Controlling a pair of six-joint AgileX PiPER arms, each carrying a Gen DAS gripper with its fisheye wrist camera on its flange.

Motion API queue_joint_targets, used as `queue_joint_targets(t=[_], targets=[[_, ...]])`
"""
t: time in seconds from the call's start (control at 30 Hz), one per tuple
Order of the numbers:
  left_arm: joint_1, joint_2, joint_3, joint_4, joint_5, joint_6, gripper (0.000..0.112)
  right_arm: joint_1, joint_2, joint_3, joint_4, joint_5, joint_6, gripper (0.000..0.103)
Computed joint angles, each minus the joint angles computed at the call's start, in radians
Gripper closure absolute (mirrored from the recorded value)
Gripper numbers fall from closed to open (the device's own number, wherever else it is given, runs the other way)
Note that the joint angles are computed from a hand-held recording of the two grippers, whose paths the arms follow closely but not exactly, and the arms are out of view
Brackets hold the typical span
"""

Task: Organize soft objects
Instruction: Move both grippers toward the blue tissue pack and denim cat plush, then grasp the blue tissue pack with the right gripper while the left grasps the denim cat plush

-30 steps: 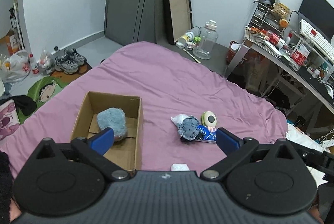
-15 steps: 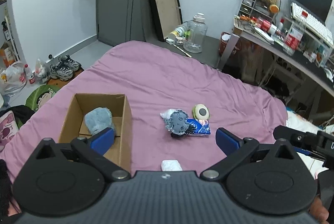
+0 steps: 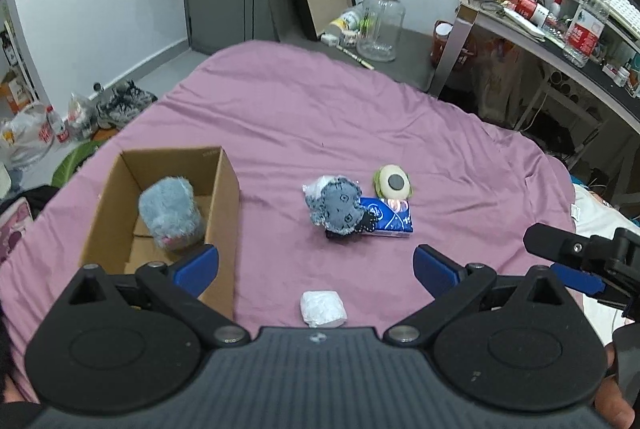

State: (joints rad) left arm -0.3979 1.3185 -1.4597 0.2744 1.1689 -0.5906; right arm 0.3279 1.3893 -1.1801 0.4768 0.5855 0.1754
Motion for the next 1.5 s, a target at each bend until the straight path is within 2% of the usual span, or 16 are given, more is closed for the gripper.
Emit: queue_joint_targets(t=[0.07,0.13,0.33,0.47,0.67,0.8,0.93,1.1,1.3,1.5], targets=[[0.012,0.013,0.01,-0.007,-0.02,-0.008,0.01,-0.018,0.014,0.007,0.066,-0.008,-0.053,0.0],[0.017,0.027,0.016,-0.004,-0.04,-0.022,0.01,-0.057,0.036,0.023,0.229,-0.007,-0.173,0.001],[0.026,0.076,0.024,0.013,-0.098,-0.07,0.011,-0.099,0.127,0.014,0.396,0.001,-0.266,0.005],[0.039,0.127,0.006,0.014,-0.112,-0.088,0.012,-0.085,0.177,-0.015,0.319,-0.027,-0.191,0.01],[0.06,0.196,-0.008,0.02,-0.164,-0.12,0.013,-0.098,0.277,-0.06,0.359,-0.031,-0.205,0.028],[0.087,0.252,-0.026,-0.011,-0.194,-0.113,0.022,-0.11,0.352,-0.103,0.407,-0.013,-0.235,0.037],[0.111,0.308,-0.044,-0.039,-0.219,-0.117,0.031,-0.117,0.418,-0.148,0.444,0.007,-0.265,0.039],[0.134,0.362,-0.048,-0.074,-0.265,-0.117,0.033,-0.119,0.497,-0.212,0.452,0.032,-0.256,0.042],[0.154,0.432,-0.076,-0.107,-0.282,-0.102,0.038,-0.118,0.57,-0.267,0.453,0.053,-0.241,0.043],[0.187,0.477,-0.103,-0.177,-0.279,-0.048,0.052,-0.111,0.625,-0.322,0.431,0.066,-0.207,0.044]])
